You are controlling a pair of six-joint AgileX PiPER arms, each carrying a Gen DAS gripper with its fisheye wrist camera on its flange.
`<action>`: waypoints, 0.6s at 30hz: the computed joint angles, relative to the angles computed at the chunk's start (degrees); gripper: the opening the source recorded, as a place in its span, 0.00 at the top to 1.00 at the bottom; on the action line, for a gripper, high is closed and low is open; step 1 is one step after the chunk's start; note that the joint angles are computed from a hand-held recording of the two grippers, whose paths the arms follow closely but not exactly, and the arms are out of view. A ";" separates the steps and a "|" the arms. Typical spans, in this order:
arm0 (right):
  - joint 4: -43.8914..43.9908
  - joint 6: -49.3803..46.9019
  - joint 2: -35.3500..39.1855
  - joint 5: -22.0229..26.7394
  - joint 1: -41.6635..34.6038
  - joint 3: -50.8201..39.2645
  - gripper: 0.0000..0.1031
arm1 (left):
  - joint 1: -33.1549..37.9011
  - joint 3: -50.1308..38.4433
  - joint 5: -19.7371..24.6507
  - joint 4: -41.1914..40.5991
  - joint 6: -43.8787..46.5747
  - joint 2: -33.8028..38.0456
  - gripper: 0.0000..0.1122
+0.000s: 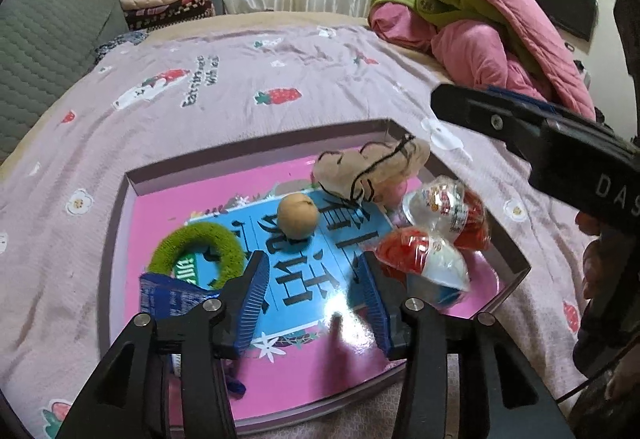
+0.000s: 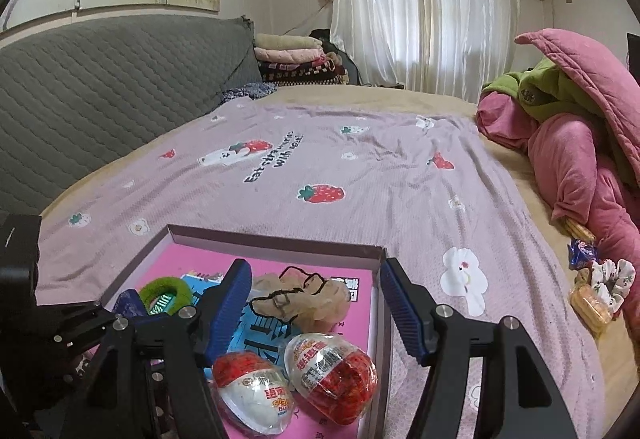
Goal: Organize objects
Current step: 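Open both tools and withdraw them from the tray toward the oranges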
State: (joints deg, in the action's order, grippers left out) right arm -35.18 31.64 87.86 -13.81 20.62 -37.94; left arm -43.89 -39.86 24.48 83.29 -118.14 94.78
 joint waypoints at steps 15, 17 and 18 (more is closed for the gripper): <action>-0.65 0.09 -10.03 1.92 2.53 5.31 0.27 | -6.10 3.25 10.64 -8.93 4.35 -10.60 0.43; -0.23 -0.05 -11.84 2.30 3.30 6.39 0.26 | -7.86 3.93 12.76 -9.86 4.21 -11.97 0.42; 0.13 -0.42 -12.70 2.71 3.74 6.87 0.26 | -8.90 4.19 14.07 -10.61 4.26 -12.59 0.41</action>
State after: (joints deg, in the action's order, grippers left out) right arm -35.05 31.21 75.16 -11.10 24.36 -31.08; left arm -52.79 -35.67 38.55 72.68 -113.87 82.20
